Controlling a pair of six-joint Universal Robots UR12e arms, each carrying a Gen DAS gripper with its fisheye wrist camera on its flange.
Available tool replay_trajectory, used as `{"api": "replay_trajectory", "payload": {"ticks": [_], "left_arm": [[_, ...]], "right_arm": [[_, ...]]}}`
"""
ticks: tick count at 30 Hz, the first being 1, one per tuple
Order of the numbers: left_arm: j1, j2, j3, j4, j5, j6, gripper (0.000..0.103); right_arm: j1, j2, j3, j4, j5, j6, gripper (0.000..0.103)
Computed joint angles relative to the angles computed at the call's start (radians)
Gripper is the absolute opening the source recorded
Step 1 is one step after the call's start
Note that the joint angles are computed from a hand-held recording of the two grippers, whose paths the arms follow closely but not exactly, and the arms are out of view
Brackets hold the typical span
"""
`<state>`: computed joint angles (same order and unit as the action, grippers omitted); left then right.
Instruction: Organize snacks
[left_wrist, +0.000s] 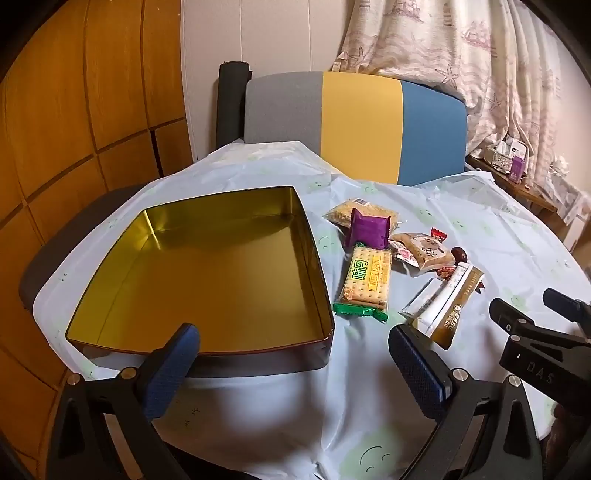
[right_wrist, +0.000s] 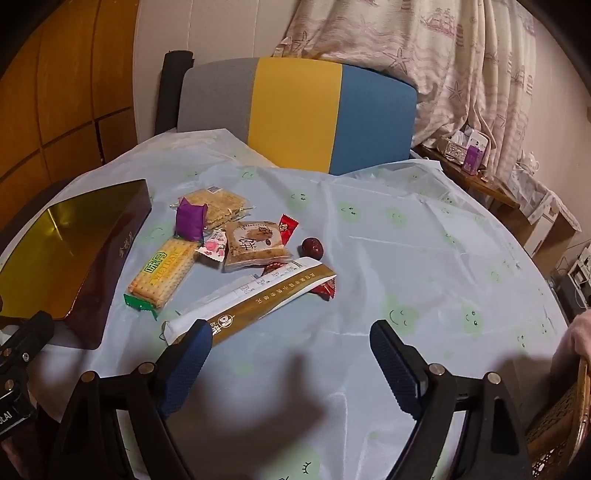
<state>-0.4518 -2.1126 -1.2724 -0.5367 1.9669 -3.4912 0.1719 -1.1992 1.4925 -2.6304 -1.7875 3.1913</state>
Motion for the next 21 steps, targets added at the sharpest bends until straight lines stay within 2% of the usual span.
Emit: {"api": "replay_trajectory", "payload": {"ticks": [21], "left_arm": [[-0.001, -0.001, -0.001, 0.009, -0.009, 0.009, 0.103]], "right_arm": [[-0.004, 0.001, 0.001, -0.012, -0.006, -0.002, 0.089]]}}
